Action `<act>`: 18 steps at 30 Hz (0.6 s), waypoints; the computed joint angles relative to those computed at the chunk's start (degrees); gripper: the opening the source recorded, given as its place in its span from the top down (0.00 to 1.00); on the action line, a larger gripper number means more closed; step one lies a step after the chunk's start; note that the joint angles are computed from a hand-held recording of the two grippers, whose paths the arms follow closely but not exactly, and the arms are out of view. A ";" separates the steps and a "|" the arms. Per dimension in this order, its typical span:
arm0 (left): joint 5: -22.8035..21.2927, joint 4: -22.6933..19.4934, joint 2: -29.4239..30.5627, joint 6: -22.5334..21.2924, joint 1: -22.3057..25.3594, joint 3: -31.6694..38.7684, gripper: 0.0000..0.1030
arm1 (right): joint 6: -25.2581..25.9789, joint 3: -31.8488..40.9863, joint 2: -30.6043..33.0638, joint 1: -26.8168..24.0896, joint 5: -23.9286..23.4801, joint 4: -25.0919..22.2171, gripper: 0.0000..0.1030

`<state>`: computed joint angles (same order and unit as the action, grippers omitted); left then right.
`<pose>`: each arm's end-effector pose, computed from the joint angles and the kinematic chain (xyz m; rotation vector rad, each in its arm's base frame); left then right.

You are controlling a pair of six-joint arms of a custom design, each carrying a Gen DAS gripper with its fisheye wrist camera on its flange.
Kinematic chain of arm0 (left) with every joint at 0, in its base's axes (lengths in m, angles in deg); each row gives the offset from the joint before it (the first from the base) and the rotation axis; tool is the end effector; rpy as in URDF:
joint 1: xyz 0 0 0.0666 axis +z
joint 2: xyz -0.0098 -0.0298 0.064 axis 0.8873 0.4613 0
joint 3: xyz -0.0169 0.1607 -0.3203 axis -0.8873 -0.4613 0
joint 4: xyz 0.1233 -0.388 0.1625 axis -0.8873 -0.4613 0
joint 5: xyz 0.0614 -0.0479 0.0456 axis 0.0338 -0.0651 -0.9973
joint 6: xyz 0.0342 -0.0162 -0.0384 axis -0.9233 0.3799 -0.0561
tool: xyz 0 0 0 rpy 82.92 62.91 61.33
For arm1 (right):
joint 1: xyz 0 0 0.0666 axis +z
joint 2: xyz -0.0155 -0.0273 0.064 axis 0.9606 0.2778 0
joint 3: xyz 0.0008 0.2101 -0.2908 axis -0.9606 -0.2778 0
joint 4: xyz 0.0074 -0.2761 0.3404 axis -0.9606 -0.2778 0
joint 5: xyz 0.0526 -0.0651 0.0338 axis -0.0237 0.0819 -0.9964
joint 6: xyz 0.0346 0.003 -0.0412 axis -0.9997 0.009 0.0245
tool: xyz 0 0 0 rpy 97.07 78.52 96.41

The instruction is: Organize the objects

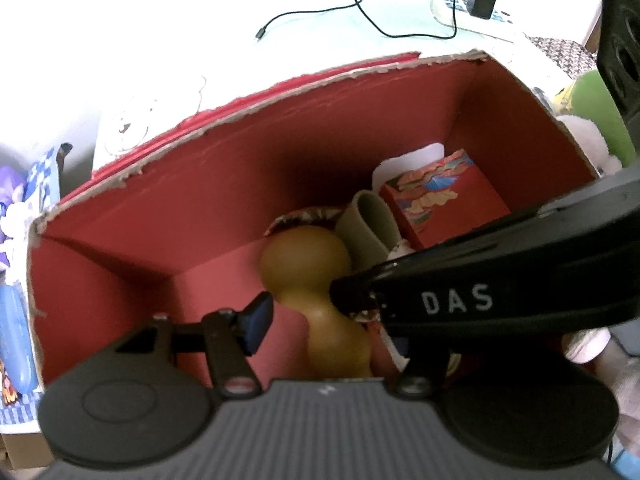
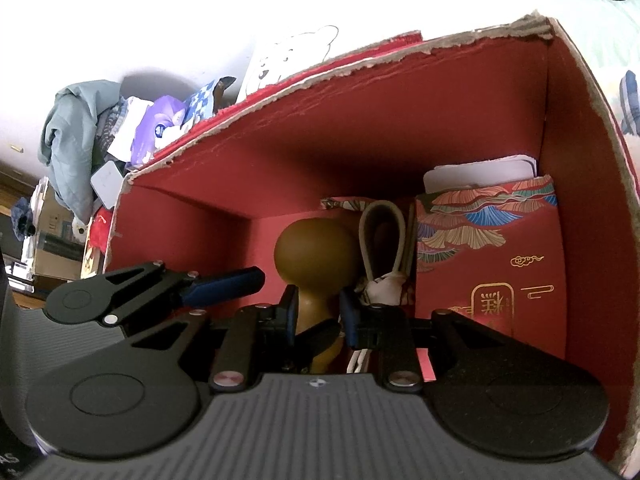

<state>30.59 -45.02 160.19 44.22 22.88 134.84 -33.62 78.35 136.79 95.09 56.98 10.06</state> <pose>0.4121 -0.3346 0.3582 0.5387 2.6427 -0.0599 0.4293 0.1769 0.3442 0.3129 2.6118 0.7699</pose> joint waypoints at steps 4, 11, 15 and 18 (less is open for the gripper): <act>0.08 -0.08 0.07 0.15 0.04 0.06 0.40 | 0.43 0.00 -0.08 0.06 0.26 -0.11 0.74; -0.26 0.58 -0.30 -0.12 0.12 -0.33 0.40 | -0.04 -0.26 -0.32 0.01 0.87 0.38 0.74; -0.77 1.68 -0.89 -0.45 0.05 -0.97 0.40 | -0.52 -1.31 -1.21 0.01 1.10 2.13 0.74; -0.66 1.52 -0.78 -0.26 0.20 -0.84 0.42 | -0.42 -1.68 -1.56 0.07 1.58 2.72 0.74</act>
<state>29.93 -43.50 159.41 43.95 23.08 134.00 -34.04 76.68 135.23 95.16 58.56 12.78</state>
